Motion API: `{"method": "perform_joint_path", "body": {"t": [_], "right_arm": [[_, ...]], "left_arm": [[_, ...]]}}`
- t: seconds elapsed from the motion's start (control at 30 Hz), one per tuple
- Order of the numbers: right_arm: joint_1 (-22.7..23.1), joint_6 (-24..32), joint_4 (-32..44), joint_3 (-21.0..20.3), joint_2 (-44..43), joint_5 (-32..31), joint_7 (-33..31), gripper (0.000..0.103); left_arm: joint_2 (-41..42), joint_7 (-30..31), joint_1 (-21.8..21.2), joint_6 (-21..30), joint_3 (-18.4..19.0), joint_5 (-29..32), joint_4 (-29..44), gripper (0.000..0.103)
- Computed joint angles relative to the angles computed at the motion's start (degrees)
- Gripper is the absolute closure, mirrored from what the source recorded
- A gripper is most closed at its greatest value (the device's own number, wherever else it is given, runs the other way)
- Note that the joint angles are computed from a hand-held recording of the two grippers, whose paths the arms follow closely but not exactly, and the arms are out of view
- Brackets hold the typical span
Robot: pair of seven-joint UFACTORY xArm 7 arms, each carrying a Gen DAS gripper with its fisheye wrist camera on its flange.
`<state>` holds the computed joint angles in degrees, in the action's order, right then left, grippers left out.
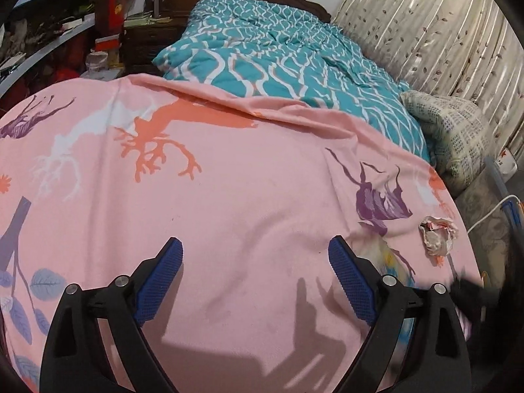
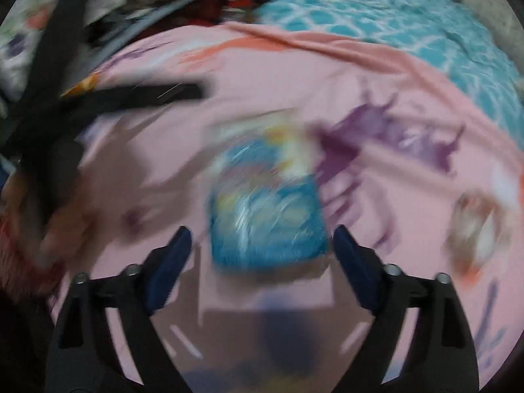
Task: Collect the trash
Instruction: 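Grasp the blue-and-white sponge box with the left tool while the right tool grasps the crumpled tissue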
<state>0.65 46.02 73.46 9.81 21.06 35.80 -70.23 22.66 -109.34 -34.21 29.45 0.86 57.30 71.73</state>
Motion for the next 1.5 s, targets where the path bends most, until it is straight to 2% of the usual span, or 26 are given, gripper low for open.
{"method": "perform_joint_path", "body": {"t": [0.1, 0.17, 0.23, 0.27, 0.3, 0.4, 0.53, 0.67, 0.77, 0.8, 0.83, 0.87, 0.93, 0.97, 1.07, 1.13, 1.33, 1.5], "right_arm": [[-3.04, -1.06, -6.39, 0.17, -4.62, 7.12, -5.86, 0.013], [-4.4, -1.8, -6.5, -0.83, -5.08, 12.64, -6.76, 0.013], [-6.06, -4.73, -4.38, -2.08, -4.02, 19.96, -4.73, 0.013], [-6.29, -6.42, -3.1, -2.55, -3.18, 21.67, -2.78, 0.013], [-6.52, -9.39, -0.67, -3.38, -1.39, 23.38, 1.52, 0.013], [-7.51, -12.39, 6.82, -4.25, 4.33, 22.51, 13.99, 0.013], [-6.88, -12.55, 16.4, -4.45, 12.25, 16.2, 26.17, 0.013], [-4.31, -14.35, 23.26, -4.42, 18.73, 8.77, 33.36, 0.013], [-3.5, -15.45, 25.41, -3.72, 21.59, 4.56, 36.29, 0.026], [-2.92, -18.33, 23.94, -3.36, 21.2, 3.21, 35.6, 0.04], [-2.72, -18.89, 23.62, -3.11, 21.18, 1.5, 35.48, 0.045], [-2.97, -18.73, 23.52, -2.46, 21.22, 0.06, 34.92, 0.062], [-5.52, -17.44, 21.83, 1.04, 20.14, -0.61, 31.81, 0.062], [-6.66, -17.08, 20.85, 2.52, 19.6, -0.99, 30.68, 0.063], [-9.89, -18.33, 13.12, 6.78, 15.02, 0.49, 23.93, 0.063], [-12.05, -18.43, 7.52, 9.2, 11.39, 3.71, 18.03, 0.063], [-15.65, -18.12, -8.59, 12.09, -0.68, 16.35, 0.62, 0.062], [-16.3, -14.09, -17.78, 10.48, -8.87, 24.3, -8.45, 0.062]], "left_arm": [[0.76, 1.09, -0.68, 0.42, -0.27, 0.73, 1.39, 0.016], [1.91, 3.07, -0.99, -0.45, -0.51, 0.99, 2.85, 0.015], [3.52, 6.24, -1.36, -1.24, -0.97, 0.1, 4.89, 0.014], [4.18, 7.93, -1.49, -1.88, -1.07, -0.66, 5.66, 0.014], [5.01, 9.89, -1.79, -2.29, -1.21, -1.58, 6.74, 0.014], [7.09, 14.78, -3.63, -1.38, -0.89, -4.42, 9.98, 0.011], [9.39, 20.56, -5.7, 1.83, -0.39, -8.59, 14.39, 0.009], [13.63, 27.93, -5.91, 6.81, -1.03, -15.59, 21.29, 0.009], [17.38, 32.1, -6.91, 11.12, -0.35, -19.35, 27.07, 0.009], [18.66, 33.13, -7.5, 12.58, 0.14, -20.01, 29.02, 0.009], [19.49, 33.73, -8.14, 13.77, 0.73, -20.39, 30.27, 0.009], [20.25, 34.29, -8.68, 14.87, 1.24, -20.64, 31.33, 0.01], [20.5, 34.81, -9.22, 14.29, 1.8, -20.66, 31.14, 0.024], [20.11, 35.03, -9.19, 13.15, 1.85, -20.73, 30.29, 0.026], [18.62, 34.25, -10.32, 12.89, 2.81, -19.69, 28.04, 0.028], [16.37, 32.89, -10.62, 11.36, 2.86, -18.86, 24.41, 0.028], [9.47, 28.39, -11.79, 7.96, 1.59, -14.41, 13.86, 0.028], [5.18, 25.41, -12.22, 3.97, -0.77, -9.96, 6.83, 0.028]]}}
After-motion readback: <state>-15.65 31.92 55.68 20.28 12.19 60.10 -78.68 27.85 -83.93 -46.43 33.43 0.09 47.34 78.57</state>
